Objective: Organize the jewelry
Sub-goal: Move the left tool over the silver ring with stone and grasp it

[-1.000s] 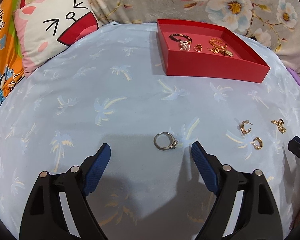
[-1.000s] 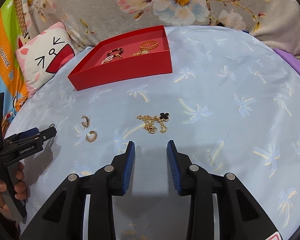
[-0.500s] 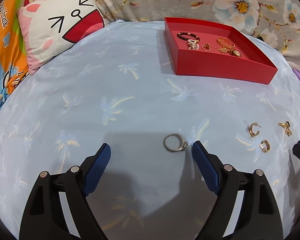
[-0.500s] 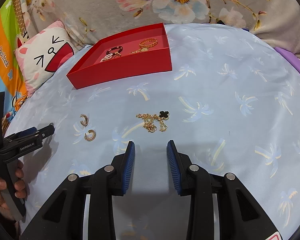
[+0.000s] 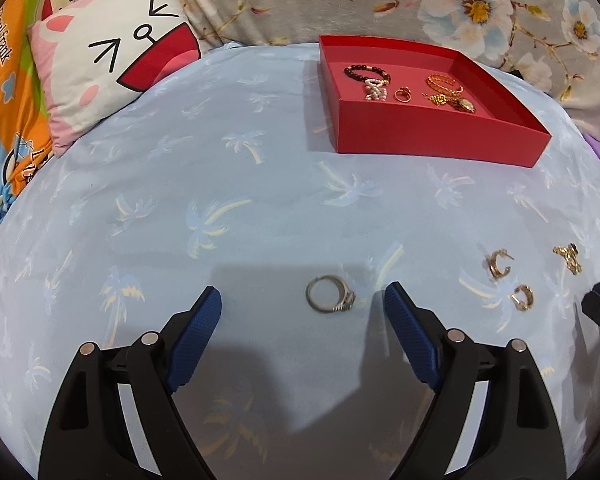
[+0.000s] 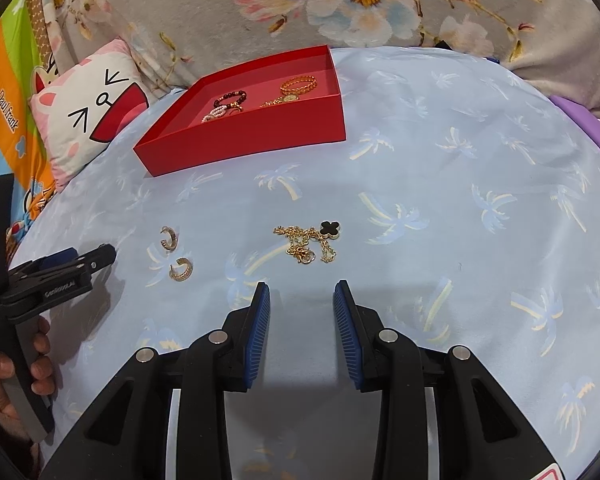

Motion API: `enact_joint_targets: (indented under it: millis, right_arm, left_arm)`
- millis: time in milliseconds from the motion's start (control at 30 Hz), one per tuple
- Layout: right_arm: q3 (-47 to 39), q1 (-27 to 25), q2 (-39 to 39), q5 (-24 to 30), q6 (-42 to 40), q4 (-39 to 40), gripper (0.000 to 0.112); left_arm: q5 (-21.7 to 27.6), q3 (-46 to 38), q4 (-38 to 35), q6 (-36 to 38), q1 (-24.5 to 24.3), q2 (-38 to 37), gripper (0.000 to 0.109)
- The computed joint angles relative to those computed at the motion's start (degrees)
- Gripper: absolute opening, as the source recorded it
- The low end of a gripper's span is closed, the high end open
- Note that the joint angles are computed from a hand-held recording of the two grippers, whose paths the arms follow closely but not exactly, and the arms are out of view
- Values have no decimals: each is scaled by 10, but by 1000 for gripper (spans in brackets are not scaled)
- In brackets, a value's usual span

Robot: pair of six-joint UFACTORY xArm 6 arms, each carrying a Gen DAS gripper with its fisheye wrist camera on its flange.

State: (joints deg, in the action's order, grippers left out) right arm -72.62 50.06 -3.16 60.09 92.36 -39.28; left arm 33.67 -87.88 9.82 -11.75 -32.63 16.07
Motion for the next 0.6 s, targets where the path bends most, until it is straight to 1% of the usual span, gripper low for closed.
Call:
enact_joint_targets:
  millis: [100, 200, 467, 533, 600]
  right_arm:
    - [0, 0, 0, 0, -1, 0, 34]
    - [0, 0, 0, 0, -2, 1, 34]
    - [-1, 1, 1, 1, -1, 0, 34]
    - [-1, 1, 1, 1, -1, 0, 34]
    - [-1, 1, 0, 1, -2, 0, 34]
  left_arm:
    - [6, -8, 3, -18, 6, 6, 82]
    - [3, 5, 13, -29, 13, -4, 81]
    - [-10, 44, 4, -10, 24, -33, 80]
    - [-14, 44, -2, -1, 23, -33, 75]
    - [-20, 44, -7, 11, 20, -32, 63]
